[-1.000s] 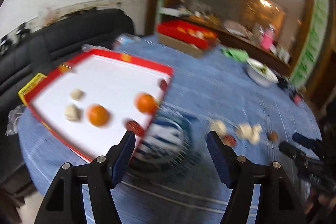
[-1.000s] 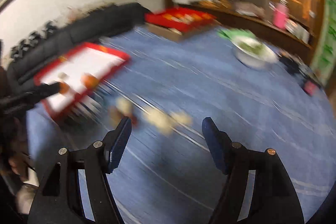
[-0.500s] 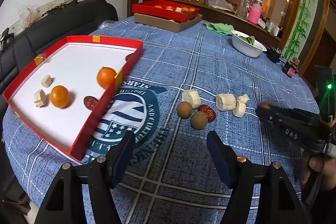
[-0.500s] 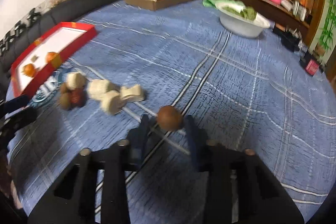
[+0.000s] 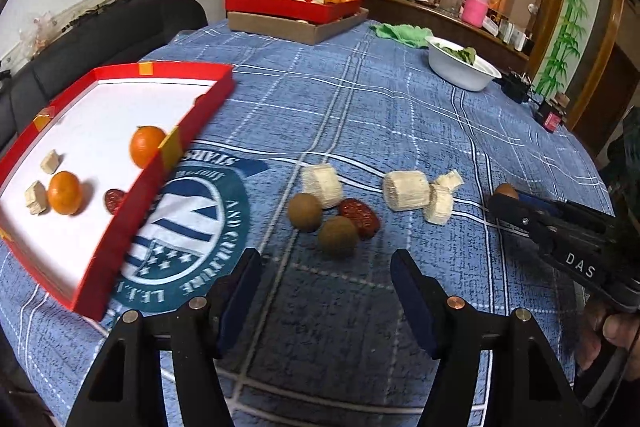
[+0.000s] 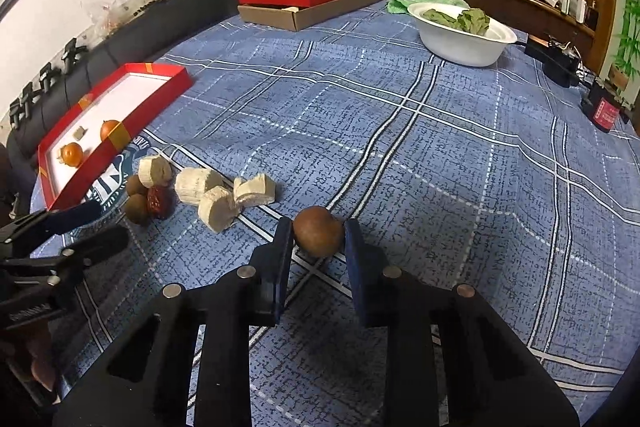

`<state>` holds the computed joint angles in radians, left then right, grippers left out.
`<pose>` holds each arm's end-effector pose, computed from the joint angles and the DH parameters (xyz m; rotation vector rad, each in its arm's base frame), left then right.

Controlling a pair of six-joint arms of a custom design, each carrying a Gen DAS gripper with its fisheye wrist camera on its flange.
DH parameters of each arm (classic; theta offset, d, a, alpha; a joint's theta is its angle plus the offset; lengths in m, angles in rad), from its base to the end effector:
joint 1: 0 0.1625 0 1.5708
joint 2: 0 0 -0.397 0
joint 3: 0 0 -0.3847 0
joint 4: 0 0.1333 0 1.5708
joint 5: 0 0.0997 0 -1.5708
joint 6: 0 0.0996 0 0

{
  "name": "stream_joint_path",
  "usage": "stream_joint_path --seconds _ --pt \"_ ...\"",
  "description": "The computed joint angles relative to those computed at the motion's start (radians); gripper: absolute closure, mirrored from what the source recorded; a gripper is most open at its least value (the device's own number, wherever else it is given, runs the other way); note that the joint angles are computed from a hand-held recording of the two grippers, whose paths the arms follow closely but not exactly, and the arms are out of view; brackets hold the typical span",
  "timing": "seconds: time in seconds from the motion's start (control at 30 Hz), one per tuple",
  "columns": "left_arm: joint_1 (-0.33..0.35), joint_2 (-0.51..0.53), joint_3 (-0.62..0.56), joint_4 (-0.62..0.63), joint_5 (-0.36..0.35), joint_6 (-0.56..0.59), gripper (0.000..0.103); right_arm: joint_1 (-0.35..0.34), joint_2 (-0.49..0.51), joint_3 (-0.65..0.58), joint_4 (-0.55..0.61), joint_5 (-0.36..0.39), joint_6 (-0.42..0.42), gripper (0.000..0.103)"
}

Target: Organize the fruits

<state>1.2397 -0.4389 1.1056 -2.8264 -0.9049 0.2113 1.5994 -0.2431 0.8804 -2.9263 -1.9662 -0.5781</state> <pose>-0.0720 -0.8086 0.0836 0.4014 2.3854 -0.7781 0.1186 -0.8270 0.0256 0.5613 -2.4159 0.7592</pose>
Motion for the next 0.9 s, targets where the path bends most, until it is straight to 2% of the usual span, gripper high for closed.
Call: stream_joint_path --seconds 0.03,0.1,0.2,0.37,0.47,0.9 --pt "0.000 0.006 -0.012 0.017 -0.002 -0.007 0.044 0.000 -0.002 0.002 0.001 0.004 0.001 0.079" --pt "0.003 0.022 -0.051 0.070 -0.003 -0.028 0.067 -0.002 -0.007 0.008 0.001 0.013 0.004 0.079" --pt "0.008 0.050 -0.116 0.119 0.008 -0.056 0.082 -0.004 -0.016 0.018 -0.004 0.026 0.011 0.079" --pt "0.006 0.067 -0.142 0.127 0.021 -0.043 0.082 -0.005 -0.024 0.029 -0.008 0.040 0.012 0.079" --pt "0.011 0.054 -0.126 0.122 -0.009 -0.043 0.082 -0.005 -0.026 0.033 -0.012 0.044 0.011 0.079" --pt "0.007 -0.048 0.073 0.018 -0.049 -0.058 0.082 0.005 -0.014 0.026 -0.028 0.015 -0.005 0.079"
